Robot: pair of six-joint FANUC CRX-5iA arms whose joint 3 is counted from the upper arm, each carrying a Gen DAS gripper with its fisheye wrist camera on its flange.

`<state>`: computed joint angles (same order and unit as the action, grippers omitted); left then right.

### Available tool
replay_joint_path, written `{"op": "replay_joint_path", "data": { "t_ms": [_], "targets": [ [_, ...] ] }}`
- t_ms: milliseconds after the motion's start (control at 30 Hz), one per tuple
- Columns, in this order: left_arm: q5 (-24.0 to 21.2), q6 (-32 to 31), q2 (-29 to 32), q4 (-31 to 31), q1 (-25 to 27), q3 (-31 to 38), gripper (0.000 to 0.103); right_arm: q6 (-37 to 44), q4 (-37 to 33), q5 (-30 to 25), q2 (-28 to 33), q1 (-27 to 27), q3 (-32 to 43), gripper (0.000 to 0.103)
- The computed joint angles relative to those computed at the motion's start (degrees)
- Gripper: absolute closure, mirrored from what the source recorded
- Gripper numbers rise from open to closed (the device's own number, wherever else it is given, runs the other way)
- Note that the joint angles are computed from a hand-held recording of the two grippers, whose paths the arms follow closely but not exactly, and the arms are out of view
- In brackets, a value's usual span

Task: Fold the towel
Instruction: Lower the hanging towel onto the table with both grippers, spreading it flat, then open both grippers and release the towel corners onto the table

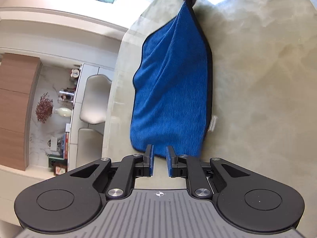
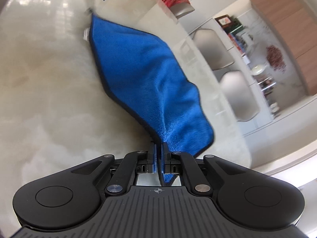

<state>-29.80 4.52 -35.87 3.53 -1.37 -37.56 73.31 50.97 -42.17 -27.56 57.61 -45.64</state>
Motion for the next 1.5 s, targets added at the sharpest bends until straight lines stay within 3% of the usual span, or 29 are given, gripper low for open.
{"op": "replay_joint_path", "data": {
  "t_ms": [67,133,267,367,467,533,667,833,967,1100,1200,1367,1433,1500],
  "targets": [
    [0.97,-0.12,0.26,1.59,0.66,-0.18,0.089,5.66,-6.65,-0.55,-0.83,0.51,2.65,0.098],
    [2.25,-0.20,0.67,3.30,1.01,-0.48,0.088,8.11,-8.99,-0.21,-1.52,0.07,3.73,0.098],
    [7.97,-1.37,4.72,9.08,0.90,-1.17,0.082,-2.30,-0.47,5.75,1.36,-6.48,3.70,0.098],
    [10.59,-2.92,8.69,19.40,0.57,-1.82,0.070,-9.71,1.18,10.77,5.11,-12.50,5.30,0.098],
    [9.52,-4.84,10.68,30.02,0.70,-2.83,0.058,-5.68,-8.97,13.69,9.63,-16.42,9.75,0.098],
    [8.05,-4.33,12.39,34.39,1.14,-2.83,0.058,-3.73,-13.52,14.45,11.27,-17.75,11.27,0.098],
    [4.13,-2.21,14.52,34.31,2.67,-1.56,0.058,3.46,-24.15,14.68,13.23,-19.50,14.27,0.098],
    [0.51,0.42,15.20,29.80,4.25,-0.28,0.057,8.45,-28.18,12.65,14.79,-20.10,16.13,0.098],
    [1.60,-0.85,14.76,29.94,4.52,-1.66,0.056,9.60,-29.69,12.00,15.87,-21.32,16.99,0.098],
    [-0.37,-0.94,15.33,30.82,5.75,-1.21,0.056,2.26,-19.86,13.06,16.24,-21.75,13.98,0.098],
    [-1.41,-1.24,15.64,32.54,6.60,-1.30,0.056,4.02,-23.06,12.58,16.77,-22.65,15.39,0.098],
    [-0.27,-2.66,13.56,32.85,6.72,-3.33,0.056,-3.37,-12.64,13.09,14.74,-21.32,10.68,0.098],
    [-1.12,-3.31,12.65,34.02,6.81,-4.10,0.056,-3.67,-13.06,13.01,12.42,-19.98,9.32,0.097],
    [-3.58,-5.46,12.02,37.29,7.13,-4.89,0.055,1.92,-20.23,13.10,10.21,-18.68,10.14,0.098]
  ]
}}
